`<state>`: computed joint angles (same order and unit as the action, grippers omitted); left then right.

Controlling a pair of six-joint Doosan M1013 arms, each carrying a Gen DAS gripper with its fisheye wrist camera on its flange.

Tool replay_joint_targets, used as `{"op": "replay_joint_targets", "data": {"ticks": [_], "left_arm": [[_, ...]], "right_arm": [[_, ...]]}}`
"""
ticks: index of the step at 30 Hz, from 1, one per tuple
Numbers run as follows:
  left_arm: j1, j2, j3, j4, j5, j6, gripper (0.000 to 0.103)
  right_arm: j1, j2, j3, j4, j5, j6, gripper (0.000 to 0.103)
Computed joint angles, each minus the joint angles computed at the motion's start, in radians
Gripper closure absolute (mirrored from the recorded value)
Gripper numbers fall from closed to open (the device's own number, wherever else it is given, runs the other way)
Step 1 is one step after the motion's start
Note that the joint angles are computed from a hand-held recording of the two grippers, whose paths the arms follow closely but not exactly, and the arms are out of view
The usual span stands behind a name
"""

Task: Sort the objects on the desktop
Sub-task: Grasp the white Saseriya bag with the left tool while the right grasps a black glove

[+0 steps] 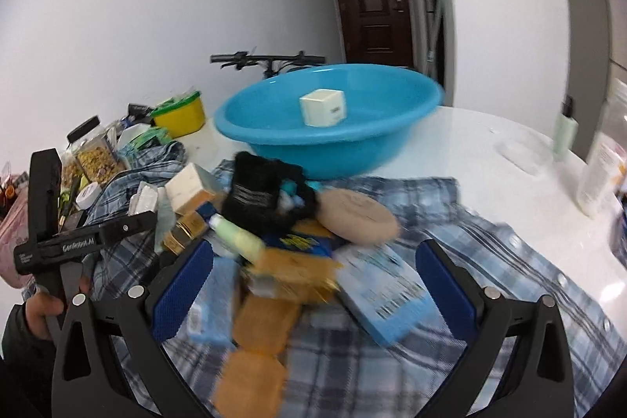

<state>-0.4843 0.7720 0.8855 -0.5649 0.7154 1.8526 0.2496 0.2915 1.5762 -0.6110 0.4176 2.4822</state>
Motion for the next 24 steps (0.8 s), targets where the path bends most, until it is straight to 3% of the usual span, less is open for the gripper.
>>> {"op": "replay_joint_targets", "data": {"ticks": [2,6,10,18,19,21,23,24], "left_arm": [[0.002,-0.006,0.010,-0.023,-0.011,0.017,0.024],[0.006,-0.013,0.025,-0.063,-0.021,0.049,0.024],[0.009,-0.020,0.037,-0.088,-0.038,0.071,0.024],[0.014,-0.042,0.077,-0.196,-0.095,0.178,0.024],[0.013,-0.041,0.073,-0.182,-0.091,0.169,0.024],[0.007,-0.038,0.065,-0.116,-0.092,0.117,0.024],[0.005,-0.032,0.055,-0.072,-0.082,0.076,0.024],[0.006,-0.028,0.049,-0.065,-0.072,0.062,0.024]], "right_arm": [[-0.010,0.027,-0.042,0.136,-0.018,-0.154,0.000],[-0.014,0.095,-0.141,0.169,0.058,-0.232,0.000],[-0.030,0.146,-0.204,0.324,0.114,-0.312,0.000],[-0.027,0.172,-0.228,0.353,0.108,-0.357,0.000],[-0.023,0.178,-0.237,0.326,0.130,-0.344,0.003],[-0.019,0.184,-0.247,0.312,0.147,-0.351,0.024],[-0.024,0.184,-0.242,0.379,0.133,-0.416,0.060],[-0.026,0.183,-0.240,0.389,0.129,-0.423,0.063]]}}
